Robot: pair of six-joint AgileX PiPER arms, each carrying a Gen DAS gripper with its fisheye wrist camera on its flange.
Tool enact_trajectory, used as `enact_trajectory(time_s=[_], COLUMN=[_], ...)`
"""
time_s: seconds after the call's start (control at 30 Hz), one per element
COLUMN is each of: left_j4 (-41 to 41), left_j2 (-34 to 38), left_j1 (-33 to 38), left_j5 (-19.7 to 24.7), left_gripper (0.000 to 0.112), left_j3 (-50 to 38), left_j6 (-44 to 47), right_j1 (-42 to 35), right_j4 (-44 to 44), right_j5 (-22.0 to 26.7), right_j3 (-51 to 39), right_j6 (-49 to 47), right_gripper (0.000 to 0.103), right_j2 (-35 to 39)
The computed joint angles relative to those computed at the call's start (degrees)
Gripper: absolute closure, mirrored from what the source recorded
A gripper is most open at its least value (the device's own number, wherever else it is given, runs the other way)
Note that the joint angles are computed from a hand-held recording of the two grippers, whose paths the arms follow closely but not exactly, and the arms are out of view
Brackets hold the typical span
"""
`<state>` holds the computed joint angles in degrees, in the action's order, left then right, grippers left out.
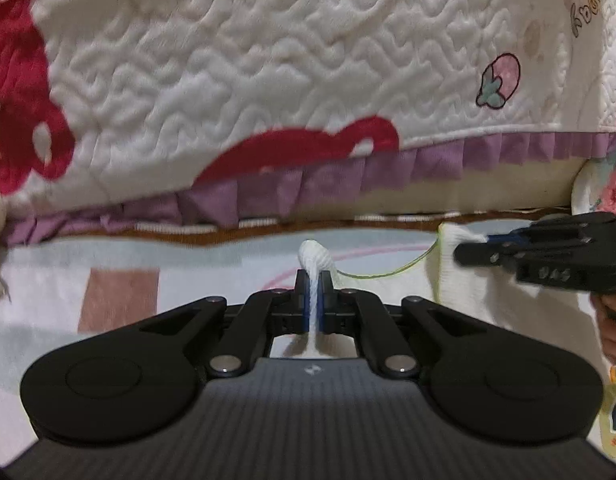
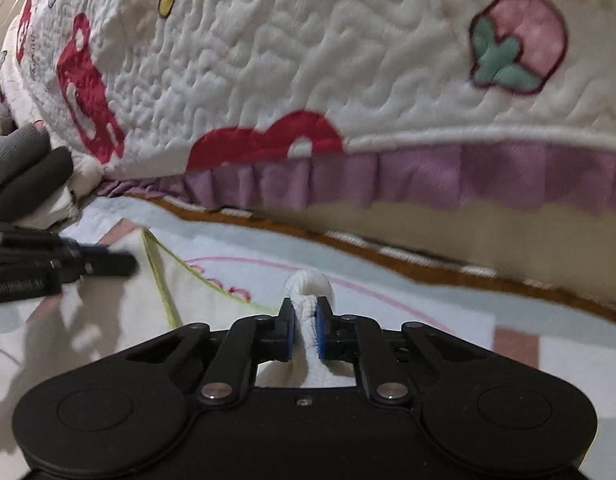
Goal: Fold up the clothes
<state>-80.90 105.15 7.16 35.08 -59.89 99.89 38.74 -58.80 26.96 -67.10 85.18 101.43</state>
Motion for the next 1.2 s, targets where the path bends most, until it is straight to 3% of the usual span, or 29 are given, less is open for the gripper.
enact_trajectory(time_s=[0.07,0.2,0.27,0.33,0.37,0.4,0.43,0.5,0.53,0.63,0.73,0.77,0.9,0.97,1.1,1.17,1.2], left_j4=[-2.36,-1.22,0.93,11.18,16.91,22.64,26.16,26.33,24.34,24.29,27.27,28.21,24.88,26.32,38.33,38.57,37.19], left_j2=[-0.36,0.62,0.94,2.88,4.30,4.51,3.39,-0.26,-2.11,-8.21,-14.31,-15.70,-14.53,-14.40,-11.53,-9.78,-8.76], left_j1=[-1.57,-4.32,-9.25,-14.35,-15.49,-15.45,-14.16,-8.56,-5.53,4.55,14.49,19.27,42.09,48.78,60.76,66.60,68.73], left_j5=[-2.13,-3.50,-12.94,-23.16,-25.36,-25.26,-22.88,-13.12,-8.92,-1.46,-1.42,0.63,16.77,18.46,27.62,31.14,30.86], left_gripper=[0.110,0.110,0.110,0.104,0.093,0.089,0.086,0.073,0.061,0.060,0.060,0.059,0.056,0.055,0.054,0.051,0.050], left_j3=[-0.90,-7.31,-9.64,-11.58,-11.87,-11.63,-10.84,-9.33,-8.22,-3.25,2.42,2.94,-1.32,-2.52,-8.78,-8.78,-7.98], left_j6=[1.30,-5.56,-6.99,-14.77,-19.49,-25.22,-29.71,-31.84,-30.65,-27.23,-20.64,-18.45,-8.18,-7.02,-10.02,-5.02,-2.80], right_j1=[0.47,0.80,0.20,-0.46,-0.66,-0.88,-0.84,0.48,1.44,4.79,8.48,9.41,13.66,16.35,22.07,25.34,26.86], right_j4=[-6.81,-18.19,-19.40,-19.70,-18.41,-15.86,-14.48,-14.34,-13.53,-10.56,-4.02,-1.42,6.74,9.20,17.19,19.29,20.11], right_j5=[1.81,6.91,8.54,9.57,10.24,10.42,10.35,9.08,8.56,7.39,5.49,3.85,-4.62,-6.51,-3.14,1.27,3.35], right_j3=[1.14,1.79,0.26,-0.96,-1.66,-2.34,-2.34,0.36,1.89,5.91,7.20,7.32,6.05,4.54,-4.94,-10.45,-12.89], right_j6=[7.74,20.15,18.57,17.49,16.47,14.30,13.41,15.89,16.64,17.56,14.48,12.37,1.32,-1.77,-11.63,-16.67,-18.30], right_gripper=[0.091,0.092,0.091,0.083,0.073,0.065,0.065,0.047,0.044,0.043,0.043,0.043,0.043,0.043,0.043,0.043,0.043], right_j2=[-1.75,-4.44,-3.41,-1.31,-0.29,0.31,0.44,-1.65,-3.06,-6.81,-8.95,-9.35,-8.06,-6.71,0.32,4.22,5.98])
